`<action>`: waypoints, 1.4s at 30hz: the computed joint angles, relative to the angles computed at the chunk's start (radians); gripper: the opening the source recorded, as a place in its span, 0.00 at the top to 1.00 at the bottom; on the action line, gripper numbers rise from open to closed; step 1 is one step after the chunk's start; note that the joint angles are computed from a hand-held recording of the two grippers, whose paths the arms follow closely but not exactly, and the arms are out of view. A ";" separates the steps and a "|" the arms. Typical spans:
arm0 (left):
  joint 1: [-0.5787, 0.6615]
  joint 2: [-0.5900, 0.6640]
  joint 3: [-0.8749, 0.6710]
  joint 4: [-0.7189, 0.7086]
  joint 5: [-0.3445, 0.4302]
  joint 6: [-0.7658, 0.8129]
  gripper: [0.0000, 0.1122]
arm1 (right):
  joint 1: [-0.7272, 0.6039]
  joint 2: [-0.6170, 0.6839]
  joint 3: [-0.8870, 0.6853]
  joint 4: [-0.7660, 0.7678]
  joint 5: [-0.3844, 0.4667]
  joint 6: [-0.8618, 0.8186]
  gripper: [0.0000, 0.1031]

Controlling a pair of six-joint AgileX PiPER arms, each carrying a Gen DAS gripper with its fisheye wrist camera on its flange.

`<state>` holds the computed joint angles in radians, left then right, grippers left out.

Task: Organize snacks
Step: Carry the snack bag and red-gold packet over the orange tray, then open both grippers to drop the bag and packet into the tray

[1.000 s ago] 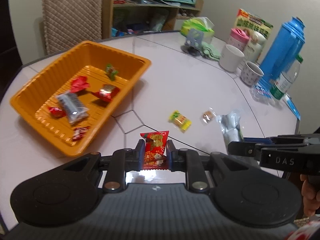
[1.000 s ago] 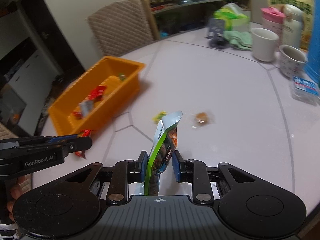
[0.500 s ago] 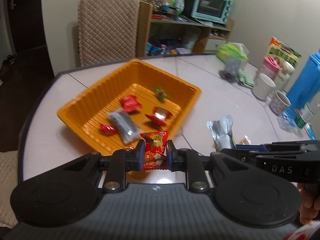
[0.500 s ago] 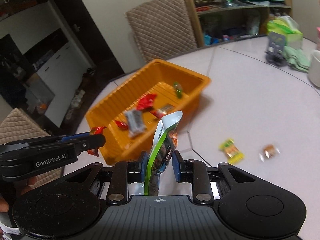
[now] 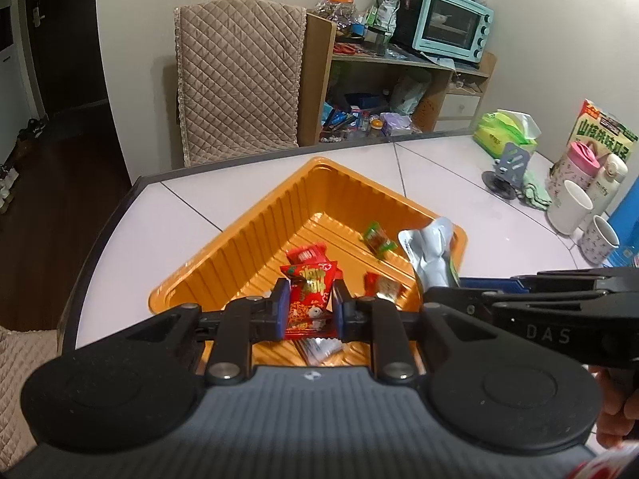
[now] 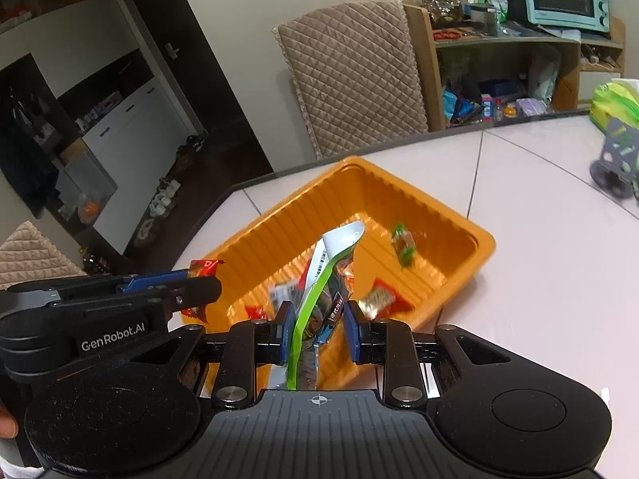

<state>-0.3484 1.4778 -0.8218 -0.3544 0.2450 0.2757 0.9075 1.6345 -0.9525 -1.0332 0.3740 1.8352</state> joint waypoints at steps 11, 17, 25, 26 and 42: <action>0.049 0.205 -0.162 -0.186 0.005 0.243 0.82 | -0.120 0.155 -0.134 0.123 -0.057 -0.190 0.74; 0.043 0.268 -0.214 -0.175 0.002 0.239 0.82 | -0.157 0.202 -0.174 0.176 -0.068 -0.266 0.74; 0.039 0.316 -0.257 -0.134 0.005 0.193 0.82 | -0.167 0.246 -0.200 0.112 -0.052 -0.202 0.73; 0.040 0.319 -0.261 -0.131 0.006 0.190 0.82 | -0.166 0.243 -0.189 0.035 -0.060 -0.118 0.73; 0.078 0.272 -0.199 -0.078 0.005 0.144 0.82 | -0.180 0.165 -0.101 -0.006 -0.113 -0.050 0.71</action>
